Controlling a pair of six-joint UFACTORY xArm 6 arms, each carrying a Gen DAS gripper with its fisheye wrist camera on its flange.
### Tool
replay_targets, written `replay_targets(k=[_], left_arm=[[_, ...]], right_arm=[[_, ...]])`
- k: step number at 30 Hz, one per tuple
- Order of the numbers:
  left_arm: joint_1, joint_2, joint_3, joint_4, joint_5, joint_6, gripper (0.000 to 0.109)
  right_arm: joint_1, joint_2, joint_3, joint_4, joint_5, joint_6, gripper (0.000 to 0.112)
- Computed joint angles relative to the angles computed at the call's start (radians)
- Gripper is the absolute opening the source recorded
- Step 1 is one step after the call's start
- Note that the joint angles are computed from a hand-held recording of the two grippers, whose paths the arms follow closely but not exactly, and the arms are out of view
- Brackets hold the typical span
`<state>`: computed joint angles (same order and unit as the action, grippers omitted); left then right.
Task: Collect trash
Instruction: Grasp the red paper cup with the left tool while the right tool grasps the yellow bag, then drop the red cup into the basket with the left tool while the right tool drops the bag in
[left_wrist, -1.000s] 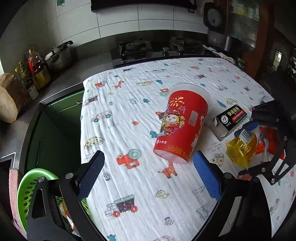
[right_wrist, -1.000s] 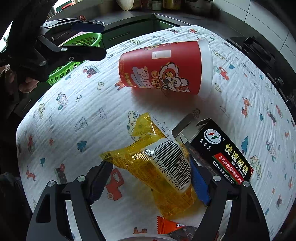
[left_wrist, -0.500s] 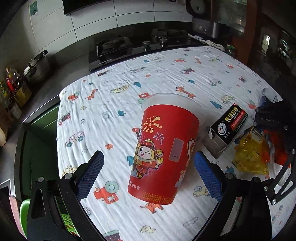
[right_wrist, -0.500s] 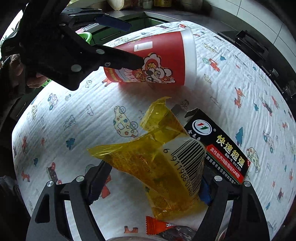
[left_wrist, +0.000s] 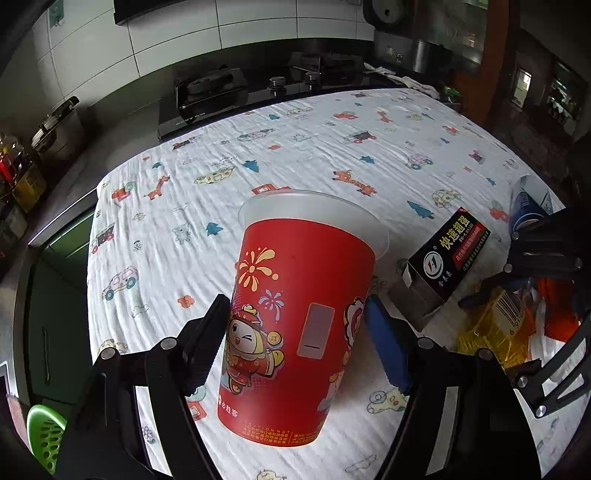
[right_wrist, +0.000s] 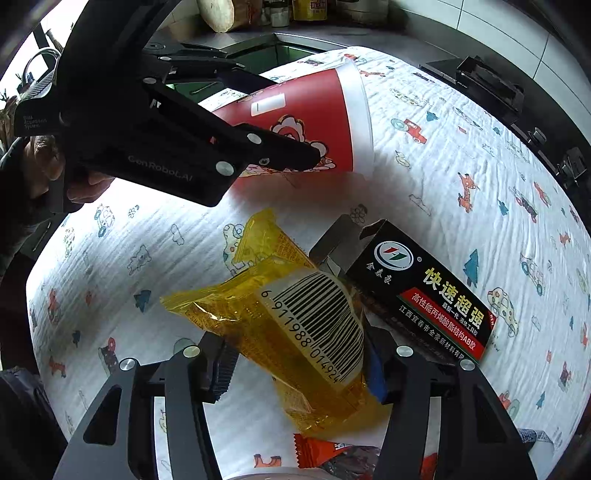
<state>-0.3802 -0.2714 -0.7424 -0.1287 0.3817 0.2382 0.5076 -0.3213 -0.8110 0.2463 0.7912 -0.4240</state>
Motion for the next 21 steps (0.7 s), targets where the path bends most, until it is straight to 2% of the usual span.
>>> replay_targets(k=[12,16,21], left_arm=[[0.080,-0.269,0.175,-0.142,0.009,0.108,0.073],[0.143,-0.395,0.249,-0.163,0.036,0.130,0.073],[0.265,-0.547,0.328,-0.189,0.099,0.166,0.073]], right_arm=[[0.076,-0.016,-0.011,0.014,-0.016,0.052,0.051],[0.120,-0.016,-0.027,0.009,-0.015,0.080,0.051],[0.174,0.009,-0.064,0.012,-0.027,0.114,0.051]])
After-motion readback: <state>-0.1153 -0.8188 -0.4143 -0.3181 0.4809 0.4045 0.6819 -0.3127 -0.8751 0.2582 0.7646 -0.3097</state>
